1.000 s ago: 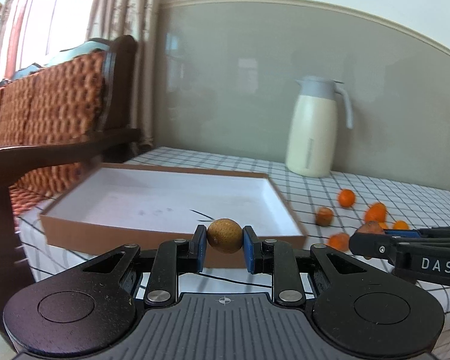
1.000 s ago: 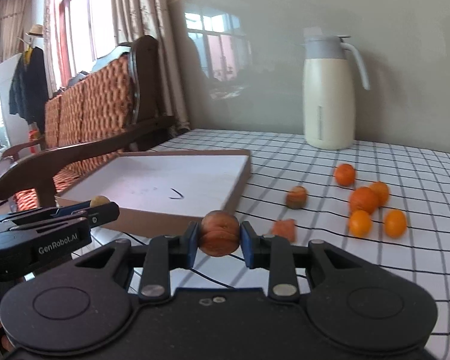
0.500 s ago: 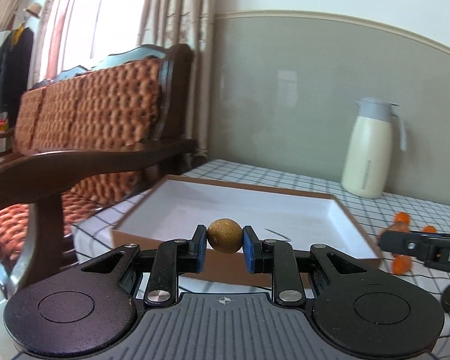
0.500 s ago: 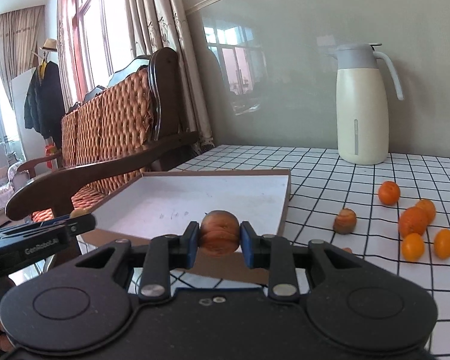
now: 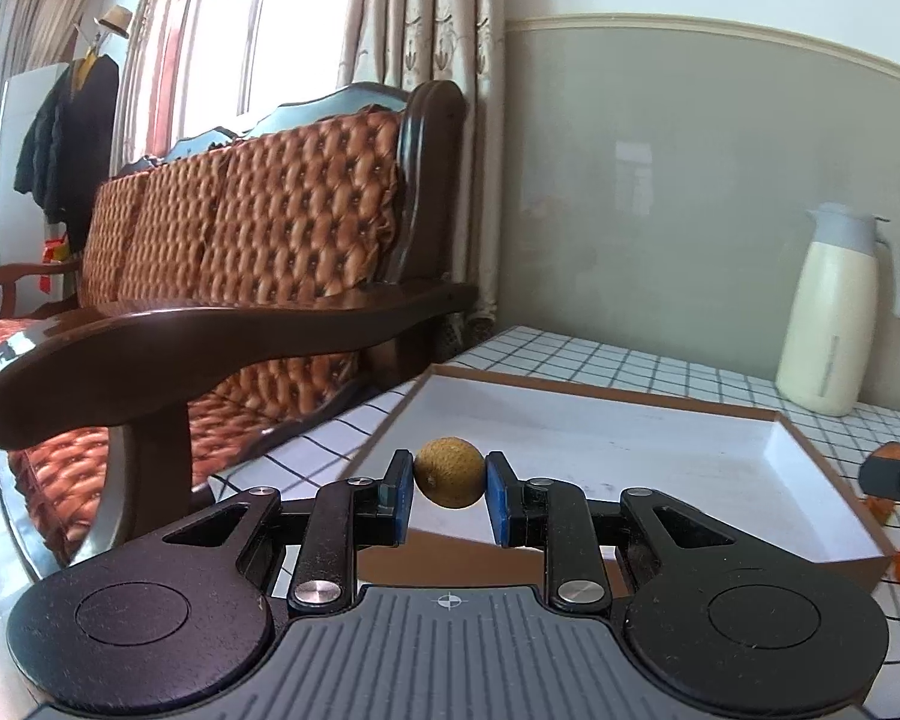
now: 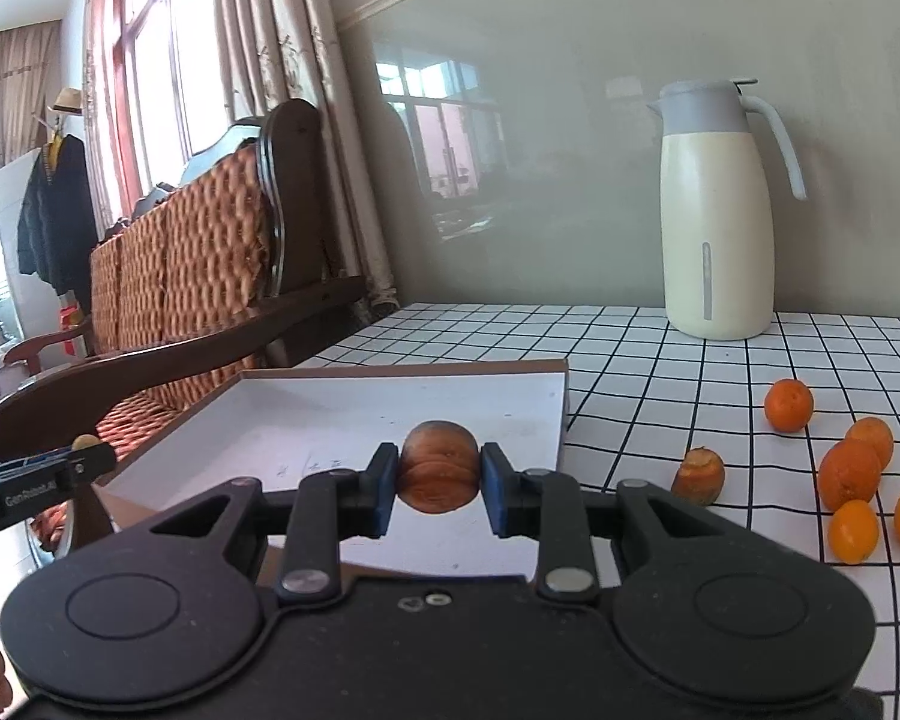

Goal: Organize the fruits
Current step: 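Carry both held fruits over the open cardboard box with both tools, then open the left tool dropping the brown fruit while the right tool releases its chunk into the box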

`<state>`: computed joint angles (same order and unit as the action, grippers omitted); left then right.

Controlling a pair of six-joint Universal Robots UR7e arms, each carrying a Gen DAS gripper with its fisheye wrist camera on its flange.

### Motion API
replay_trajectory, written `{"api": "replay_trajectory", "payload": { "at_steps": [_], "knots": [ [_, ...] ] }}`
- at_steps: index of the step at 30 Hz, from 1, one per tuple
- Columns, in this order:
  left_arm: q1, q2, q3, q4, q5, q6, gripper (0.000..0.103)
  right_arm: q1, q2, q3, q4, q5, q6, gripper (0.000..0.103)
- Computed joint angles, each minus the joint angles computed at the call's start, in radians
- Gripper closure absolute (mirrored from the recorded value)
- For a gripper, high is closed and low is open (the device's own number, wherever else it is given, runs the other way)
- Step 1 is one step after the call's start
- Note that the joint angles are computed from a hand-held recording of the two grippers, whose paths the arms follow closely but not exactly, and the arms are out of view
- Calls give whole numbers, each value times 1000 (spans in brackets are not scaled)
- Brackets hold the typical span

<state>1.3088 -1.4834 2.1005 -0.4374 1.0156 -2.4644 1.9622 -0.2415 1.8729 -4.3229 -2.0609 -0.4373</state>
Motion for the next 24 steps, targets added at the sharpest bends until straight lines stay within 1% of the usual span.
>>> {"api": "replay_trajectory", "payload": {
  "at_steps": [8,14,16,17,18,19,20,21,23,24],
  "knots": [
    [35,60,-79,35,-13,-14,77,-22,24,-74,69,-34,-3,82],
    [51,118,-147,86,-24,-35,77,-23,41,-107,85,-62,-21,81],
    [53,136,-163,90,-34,-38,77,-14,55,-124,67,-89,-48,71],
    [51,142,-166,88,-46,-36,77,-10,58,-126,57,-91,-63,70],
    [47,146,-164,70,-66,-31,77,-8,61,-128,42,-91,-73,55],
    [43,149,-164,61,-81,-25,77,-5,67,-131,16,-92,-84,34],
    [40,149,-167,73,-83,-28,77,-4,71,-131,-16,-81,-93,26],
    [38,148,-170,85,-83,-34,73,-5,71,-126,-37,-67,-96,21],
    [33,137,-158,81,-72,-37,17,-4,67,-117,-61,-42,-101,18],
    [30,121,-134,50,-51,-23,7,-1,66,-114,-75,-36,-105,11]
  ]
}}
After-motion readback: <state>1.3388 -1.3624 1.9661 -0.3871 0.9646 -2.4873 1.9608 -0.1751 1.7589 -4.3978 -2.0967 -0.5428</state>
